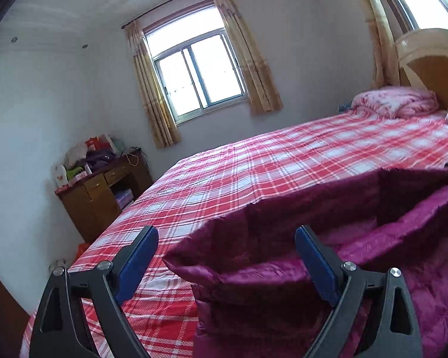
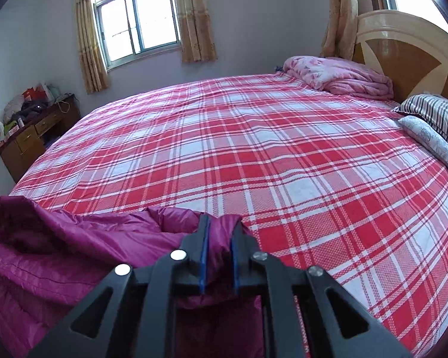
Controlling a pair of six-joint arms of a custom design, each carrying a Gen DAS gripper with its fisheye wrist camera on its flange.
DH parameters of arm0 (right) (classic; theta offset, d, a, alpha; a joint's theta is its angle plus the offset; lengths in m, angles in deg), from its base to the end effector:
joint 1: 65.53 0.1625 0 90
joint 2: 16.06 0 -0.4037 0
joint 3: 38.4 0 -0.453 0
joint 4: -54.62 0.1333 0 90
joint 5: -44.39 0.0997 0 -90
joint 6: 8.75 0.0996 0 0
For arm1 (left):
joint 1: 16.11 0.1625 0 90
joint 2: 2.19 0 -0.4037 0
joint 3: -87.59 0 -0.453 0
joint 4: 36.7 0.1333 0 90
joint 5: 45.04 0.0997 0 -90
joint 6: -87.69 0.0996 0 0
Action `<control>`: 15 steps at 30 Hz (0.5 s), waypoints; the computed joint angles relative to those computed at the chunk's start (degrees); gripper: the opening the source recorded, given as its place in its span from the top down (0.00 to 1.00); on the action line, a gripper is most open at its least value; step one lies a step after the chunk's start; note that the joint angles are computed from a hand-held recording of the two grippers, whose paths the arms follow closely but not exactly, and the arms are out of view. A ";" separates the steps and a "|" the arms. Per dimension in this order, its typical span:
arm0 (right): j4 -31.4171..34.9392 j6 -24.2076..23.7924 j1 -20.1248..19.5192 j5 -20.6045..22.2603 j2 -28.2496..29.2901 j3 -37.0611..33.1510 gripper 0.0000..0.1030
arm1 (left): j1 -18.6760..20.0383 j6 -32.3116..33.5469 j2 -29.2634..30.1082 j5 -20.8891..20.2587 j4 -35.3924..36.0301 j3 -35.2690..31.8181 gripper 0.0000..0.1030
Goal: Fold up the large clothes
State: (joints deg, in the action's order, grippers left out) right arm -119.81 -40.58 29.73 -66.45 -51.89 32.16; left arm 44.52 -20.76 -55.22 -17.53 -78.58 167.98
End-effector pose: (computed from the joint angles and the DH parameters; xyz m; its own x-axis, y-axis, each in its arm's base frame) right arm 0.1740 -0.8226 0.1566 -0.7806 -0.1829 0.5977 -0.5543 0.6445 -0.5266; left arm -0.1573 -0.7315 0.1919 -0.3773 -0.3724 -0.8479 0.7424 0.4257 -0.5173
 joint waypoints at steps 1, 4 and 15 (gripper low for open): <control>-1.10 1.12 0.11 -0.63 0.13 -0.08 0.52 | 0.47 0.42 1.71 -0.60 1.02 -1.96 0.09; -9.45 2.15 0.41 1.16 -1.41 3.61 0.03 | 1.90 5.25 5.43 -3.07 -1.37 -5.99 0.09; -3.34 -14.25 5.30 2.17 2.46 4.71 0.20 | 2.81 13.08 8.21 -5.45 -12.20 -11.90 0.09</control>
